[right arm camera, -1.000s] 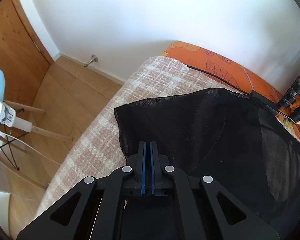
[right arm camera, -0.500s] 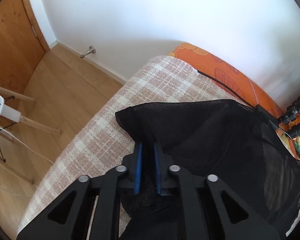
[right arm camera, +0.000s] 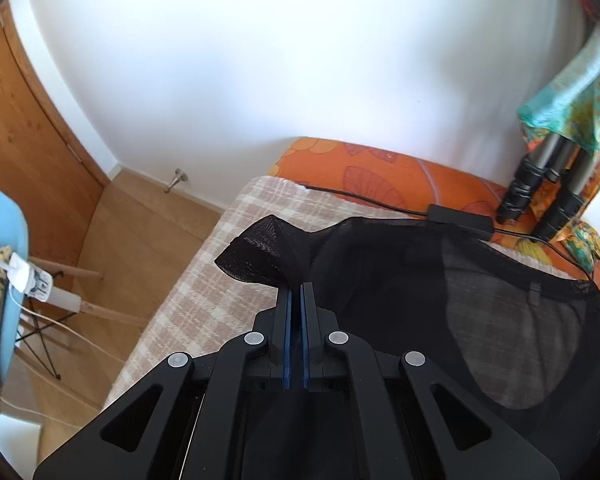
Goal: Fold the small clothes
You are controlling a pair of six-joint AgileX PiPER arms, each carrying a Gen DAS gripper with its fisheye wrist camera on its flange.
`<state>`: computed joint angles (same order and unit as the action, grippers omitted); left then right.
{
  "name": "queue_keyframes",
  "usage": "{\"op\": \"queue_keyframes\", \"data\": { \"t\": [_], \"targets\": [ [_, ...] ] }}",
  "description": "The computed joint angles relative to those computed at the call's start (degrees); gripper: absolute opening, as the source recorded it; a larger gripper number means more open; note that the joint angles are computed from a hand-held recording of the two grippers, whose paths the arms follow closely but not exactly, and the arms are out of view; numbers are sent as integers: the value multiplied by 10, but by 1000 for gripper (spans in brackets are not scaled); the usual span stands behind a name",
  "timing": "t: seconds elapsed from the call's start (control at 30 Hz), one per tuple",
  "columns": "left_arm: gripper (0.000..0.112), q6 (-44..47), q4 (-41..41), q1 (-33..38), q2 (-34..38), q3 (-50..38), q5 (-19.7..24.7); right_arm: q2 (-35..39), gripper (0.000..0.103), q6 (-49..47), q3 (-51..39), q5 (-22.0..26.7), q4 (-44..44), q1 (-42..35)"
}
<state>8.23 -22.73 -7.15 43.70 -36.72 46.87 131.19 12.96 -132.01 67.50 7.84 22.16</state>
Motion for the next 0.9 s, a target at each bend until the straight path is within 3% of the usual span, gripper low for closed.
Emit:
{"op": "queue_keyframes", "data": {
  "t": [0.1, 0.23, 0.4, 0.5, 0.53, 0.6, 0.63, 0.73, 0.9],
  "targets": [
    [0, -103, 75, -114, 18, -12, -26, -58, 2, 3, 100, -49, -1, -27],
    [0, -221, 158, -232, 51, -24, -48, -103, 2, -1, 194, -69, -32, -55],
    [0, -323, 220, -318, 89, -29, -64, -127, 2, 1, 245, -83, -49, -76],
    [2, -313, 196, -323, 103, -31, -68, -117, 2, -10, 227, -66, -50, -74],
    [10, -304, 182, -323, 101, -28, -72, -114, 3, -11, 220, -59, -51, -73],
    [22, -337, 215, -355, 96, -31, -64, -110, 6, -8, 207, -43, -57, -73],
    [23, -378, 257, -381, 89, -33, -56, -118, 10, -7, 215, -46, -60, -75],
    [23, -419, 298, -409, 64, -37, -23, -152, 40, -15, 250, -61, -51, -87],
    [23, -503, 378, -452, 2, -34, 62, -218, 41, -43, 301, -66, -12, -119]
  ]
}}
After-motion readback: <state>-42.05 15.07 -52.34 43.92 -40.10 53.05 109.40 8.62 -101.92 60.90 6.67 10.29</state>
